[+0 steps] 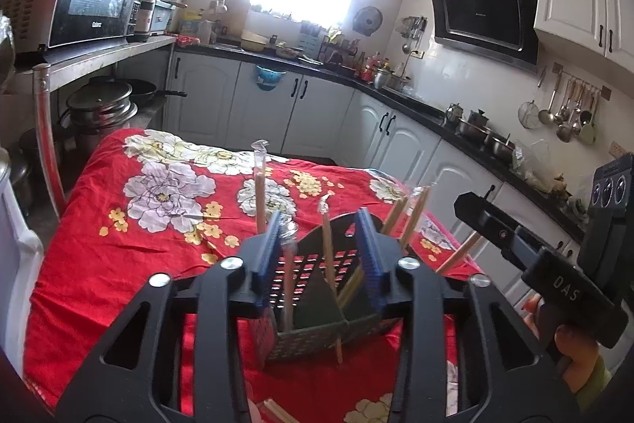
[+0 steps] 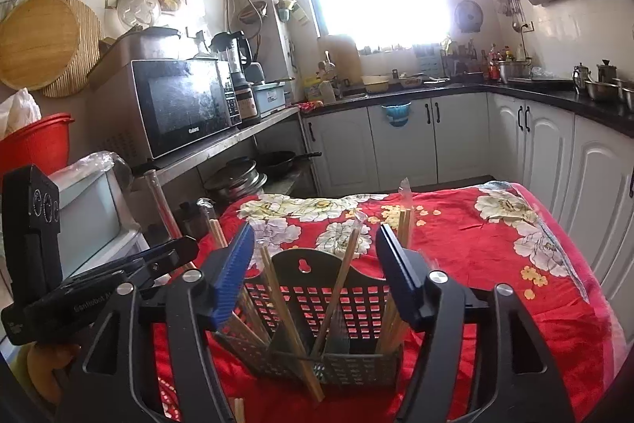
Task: Organize utensils
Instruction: 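Open the left tool while the right tool opens, releasing chopsticks into caddy, then pull both open tools back from the caddy toward the remaining chopsticks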
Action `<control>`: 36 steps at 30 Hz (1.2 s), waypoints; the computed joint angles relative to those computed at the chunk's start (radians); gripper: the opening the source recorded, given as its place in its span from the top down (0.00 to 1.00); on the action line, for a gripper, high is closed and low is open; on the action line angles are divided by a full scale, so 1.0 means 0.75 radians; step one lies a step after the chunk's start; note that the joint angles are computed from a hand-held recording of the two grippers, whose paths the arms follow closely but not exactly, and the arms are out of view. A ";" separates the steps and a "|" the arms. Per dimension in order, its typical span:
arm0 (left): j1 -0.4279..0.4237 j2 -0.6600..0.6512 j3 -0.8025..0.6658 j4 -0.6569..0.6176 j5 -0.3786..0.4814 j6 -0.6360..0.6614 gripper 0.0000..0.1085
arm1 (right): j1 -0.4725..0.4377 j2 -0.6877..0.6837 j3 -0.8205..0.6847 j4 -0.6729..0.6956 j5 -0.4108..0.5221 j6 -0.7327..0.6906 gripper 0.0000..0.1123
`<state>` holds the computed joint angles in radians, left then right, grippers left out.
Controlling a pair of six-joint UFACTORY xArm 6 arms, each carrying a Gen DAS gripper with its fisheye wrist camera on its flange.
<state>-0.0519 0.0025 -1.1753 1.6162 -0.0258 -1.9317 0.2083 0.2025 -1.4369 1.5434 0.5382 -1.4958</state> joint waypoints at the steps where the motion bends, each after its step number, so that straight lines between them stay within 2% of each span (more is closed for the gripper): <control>1: -0.005 -0.011 0.006 0.008 0.005 -0.007 0.65 | -0.001 -0.011 0.012 0.007 -0.002 -0.009 0.42; 8: -0.021 -0.078 0.068 -0.032 0.013 0.036 0.59 | -0.016 -0.079 0.089 0.032 0.005 -0.033 0.36; 12: -0.027 -0.105 0.092 -0.024 0.016 0.024 0.50 | -0.026 -0.108 0.129 0.045 0.013 -0.044 0.34; 29: -0.063 -0.240 0.176 0.210 0.050 -0.236 0.22 | -0.047 -0.237 0.268 0.097 0.000 -0.114 0.26; 36: -0.072 -0.302 0.237 0.242 0.072 -0.273 0.15 | -0.045 -0.299 0.339 0.106 -0.006 -0.164 0.25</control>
